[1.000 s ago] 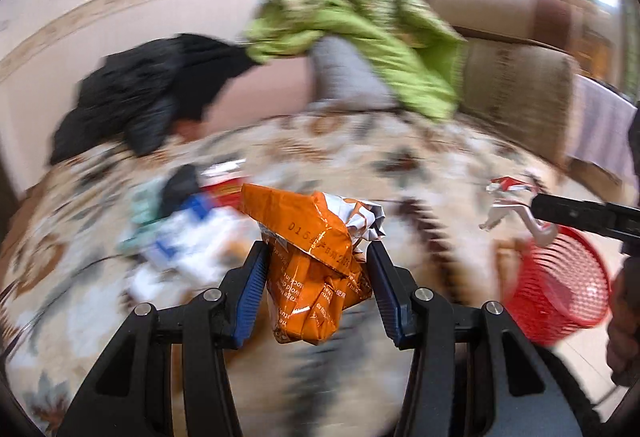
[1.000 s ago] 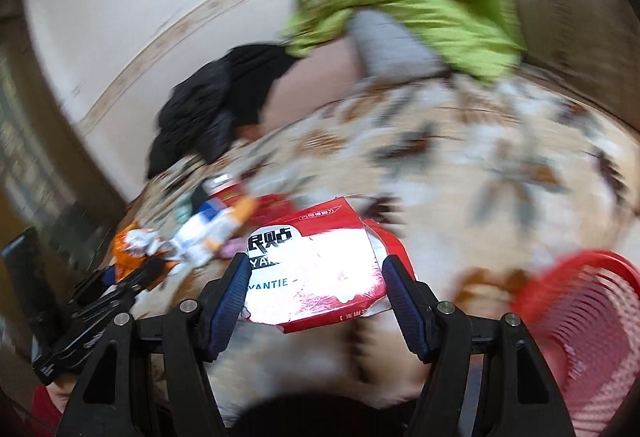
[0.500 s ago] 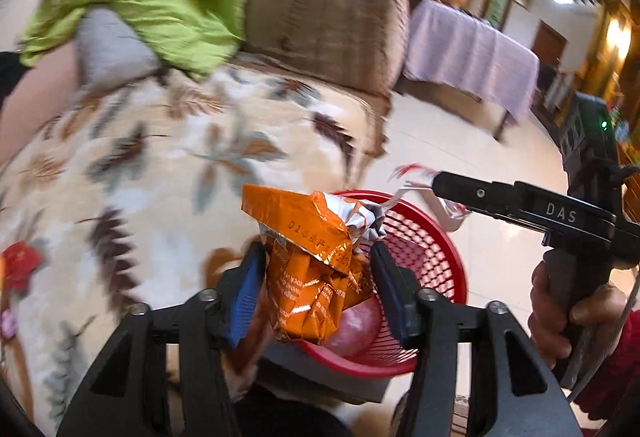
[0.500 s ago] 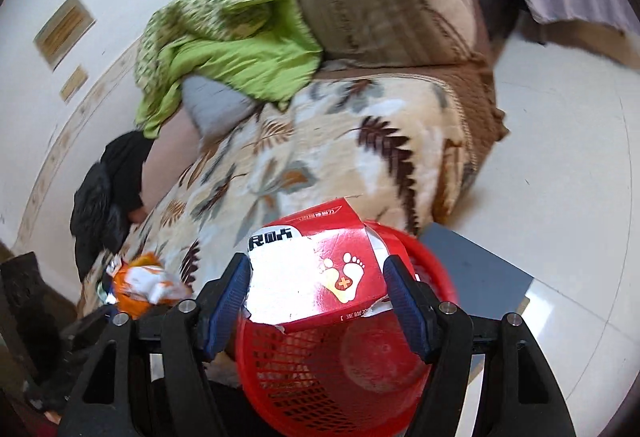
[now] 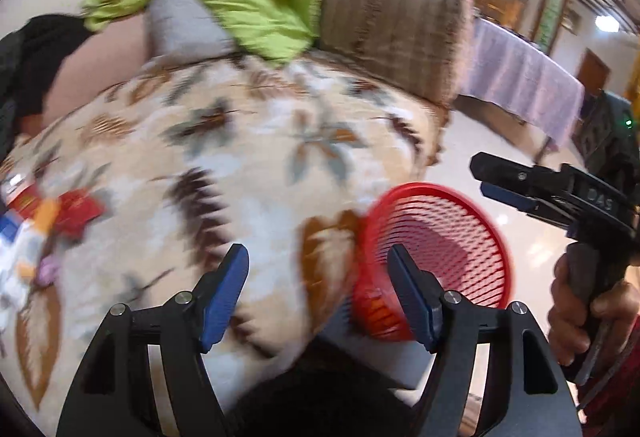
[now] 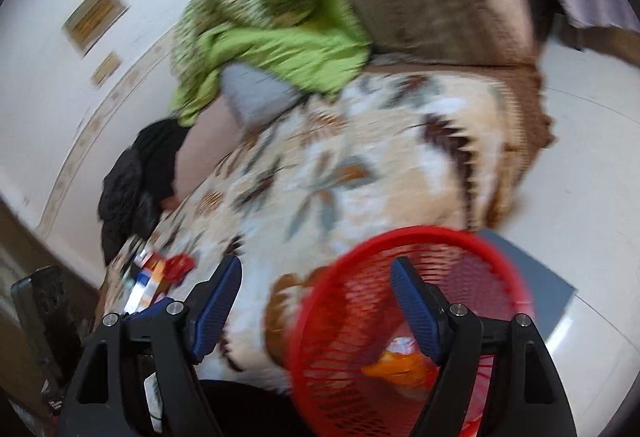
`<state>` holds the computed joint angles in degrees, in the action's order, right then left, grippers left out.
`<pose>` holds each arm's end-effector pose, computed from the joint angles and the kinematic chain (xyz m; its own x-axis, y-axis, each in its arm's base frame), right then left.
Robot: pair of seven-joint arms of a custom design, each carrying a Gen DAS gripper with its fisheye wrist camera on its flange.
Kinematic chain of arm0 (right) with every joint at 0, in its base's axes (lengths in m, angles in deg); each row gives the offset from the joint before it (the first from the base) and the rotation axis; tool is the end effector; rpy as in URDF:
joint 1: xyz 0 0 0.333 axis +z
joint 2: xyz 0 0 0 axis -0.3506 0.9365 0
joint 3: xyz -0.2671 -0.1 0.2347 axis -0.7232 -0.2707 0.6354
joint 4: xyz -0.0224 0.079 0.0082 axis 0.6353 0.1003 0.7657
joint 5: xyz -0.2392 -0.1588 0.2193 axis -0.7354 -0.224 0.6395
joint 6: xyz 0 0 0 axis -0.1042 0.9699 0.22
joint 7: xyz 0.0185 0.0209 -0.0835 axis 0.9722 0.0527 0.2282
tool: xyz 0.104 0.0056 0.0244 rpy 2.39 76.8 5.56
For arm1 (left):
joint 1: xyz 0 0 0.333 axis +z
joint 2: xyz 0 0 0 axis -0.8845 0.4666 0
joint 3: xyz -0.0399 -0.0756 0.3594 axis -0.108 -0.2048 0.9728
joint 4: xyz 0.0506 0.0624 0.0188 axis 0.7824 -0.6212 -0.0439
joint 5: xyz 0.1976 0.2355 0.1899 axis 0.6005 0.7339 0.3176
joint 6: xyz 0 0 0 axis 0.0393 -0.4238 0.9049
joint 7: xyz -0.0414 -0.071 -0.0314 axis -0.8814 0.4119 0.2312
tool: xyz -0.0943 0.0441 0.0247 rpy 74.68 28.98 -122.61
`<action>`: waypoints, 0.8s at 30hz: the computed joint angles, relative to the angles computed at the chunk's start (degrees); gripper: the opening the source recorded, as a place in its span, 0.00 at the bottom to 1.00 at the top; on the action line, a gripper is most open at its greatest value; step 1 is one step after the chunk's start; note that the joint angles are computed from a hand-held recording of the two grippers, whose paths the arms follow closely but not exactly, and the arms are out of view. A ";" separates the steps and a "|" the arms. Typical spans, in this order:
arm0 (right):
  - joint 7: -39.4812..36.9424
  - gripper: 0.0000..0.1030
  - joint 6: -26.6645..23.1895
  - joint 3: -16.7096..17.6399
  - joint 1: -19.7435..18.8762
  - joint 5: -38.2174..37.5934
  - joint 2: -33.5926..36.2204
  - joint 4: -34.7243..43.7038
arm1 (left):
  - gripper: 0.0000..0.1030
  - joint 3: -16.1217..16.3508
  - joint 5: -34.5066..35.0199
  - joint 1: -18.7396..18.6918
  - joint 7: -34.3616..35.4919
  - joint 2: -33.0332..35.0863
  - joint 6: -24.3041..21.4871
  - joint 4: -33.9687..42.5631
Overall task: Collect trash
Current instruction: 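Grasp the orange barcode box with the left tool while the right tool grasps the red packet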
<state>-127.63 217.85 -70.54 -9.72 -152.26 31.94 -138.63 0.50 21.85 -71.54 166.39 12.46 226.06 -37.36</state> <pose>0.3620 0.2178 0.5250 -0.3728 -0.7613 -0.5305 -0.4335 0.6484 -0.6258 0.5128 -0.1761 0.5271 -0.7857 -0.6020 0.1423 -0.5185 0.5153 -0.6824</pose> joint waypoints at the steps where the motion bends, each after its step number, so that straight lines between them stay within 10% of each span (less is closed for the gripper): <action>1: -0.57 0.79 0.86 0.24 0.18 -0.54 2.33 2.00 | 0.69 0.63 0.17 0.63 -0.22 0.11 0.57 -0.05; 12: -19.35 0.79 4.04 -2.77 9.68 8.00 24.10 22.95 | 0.69 3.71 -0.47 8.23 -0.99 6.29 14.77 4.08; 24: -29.03 0.79 5.38 -9.58 17.05 16.53 33.67 33.01 | 0.69 10.39 32.79 2.00 -27.58 22.90 24.91 16.79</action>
